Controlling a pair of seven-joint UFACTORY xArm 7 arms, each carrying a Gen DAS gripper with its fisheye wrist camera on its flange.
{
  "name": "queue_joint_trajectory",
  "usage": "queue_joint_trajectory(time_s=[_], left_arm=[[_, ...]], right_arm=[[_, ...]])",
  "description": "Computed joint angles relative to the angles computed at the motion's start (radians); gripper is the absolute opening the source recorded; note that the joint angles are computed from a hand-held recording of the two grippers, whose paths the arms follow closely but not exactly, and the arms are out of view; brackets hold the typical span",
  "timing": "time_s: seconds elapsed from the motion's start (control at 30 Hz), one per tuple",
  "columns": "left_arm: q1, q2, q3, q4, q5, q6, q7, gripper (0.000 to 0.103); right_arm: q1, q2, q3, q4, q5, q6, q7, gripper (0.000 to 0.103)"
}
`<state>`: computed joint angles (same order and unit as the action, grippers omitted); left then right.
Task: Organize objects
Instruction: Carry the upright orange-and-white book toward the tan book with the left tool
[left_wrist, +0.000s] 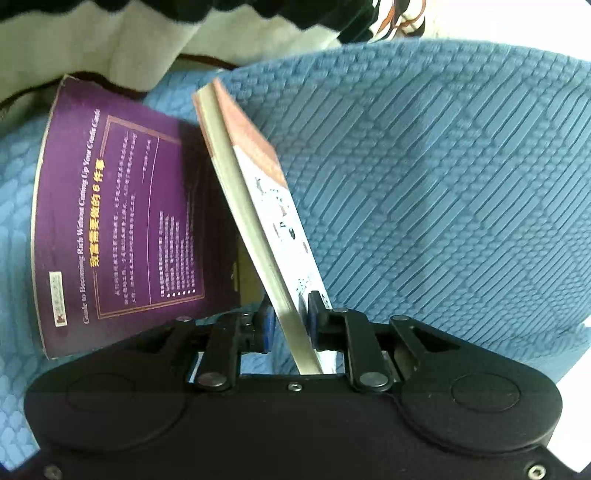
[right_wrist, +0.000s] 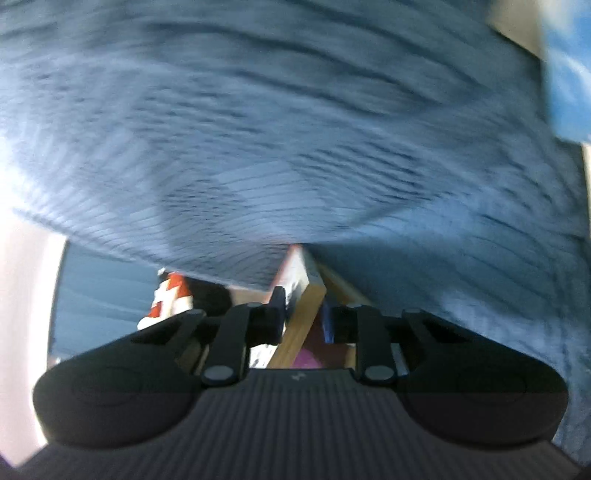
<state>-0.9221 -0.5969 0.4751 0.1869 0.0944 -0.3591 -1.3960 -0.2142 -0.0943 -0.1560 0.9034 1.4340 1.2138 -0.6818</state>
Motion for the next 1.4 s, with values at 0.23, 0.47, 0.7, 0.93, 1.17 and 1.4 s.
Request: queue_joint_trajectory(time_s=[0.23,0.47,0.7,0.93,1.17,1.4], left_arm=[[-0.002,-0.013,0.029,-0.07,-0.016,-0.078,-0.064,0.04],[-0.027,0.105,0.057,-0.049,0.062,-0.192,-0.193,0.021],[0.033,0.088,0.081,-0.029,0.197,-0.141,-0.258,0.013],[0.056,0.029,0.115,-0.032,0.298,-0.075,-0.261,0.014],[0.04,-0.062,0.121,-0.041,0.261,0.002,-0.157,0.017],[-0.031,-0.192,0.18,-0.065,0.233,0.068,-0.056,0.018]], right_arm=[[0.032,-0.078,0.008,-0.04,0.025,-0.013,-0.035,0.022],[0.071,-0.139,0.001,-0.097,-0.037,-0.032,-0.027,0.023],[0.078,-0.095,-0.01,-0.091,-0.022,-0.039,0.032,0.036],[0.067,-0.02,0.009,-0.055,0.002,0.043,0.055,0.044],[0.085,-0.08,0.042,-0.085,0.015,-0.003,0.03,0.029],[0.12,-0.225,0.024,-0.158,-0.046,-0.073,0.054,0.029]])
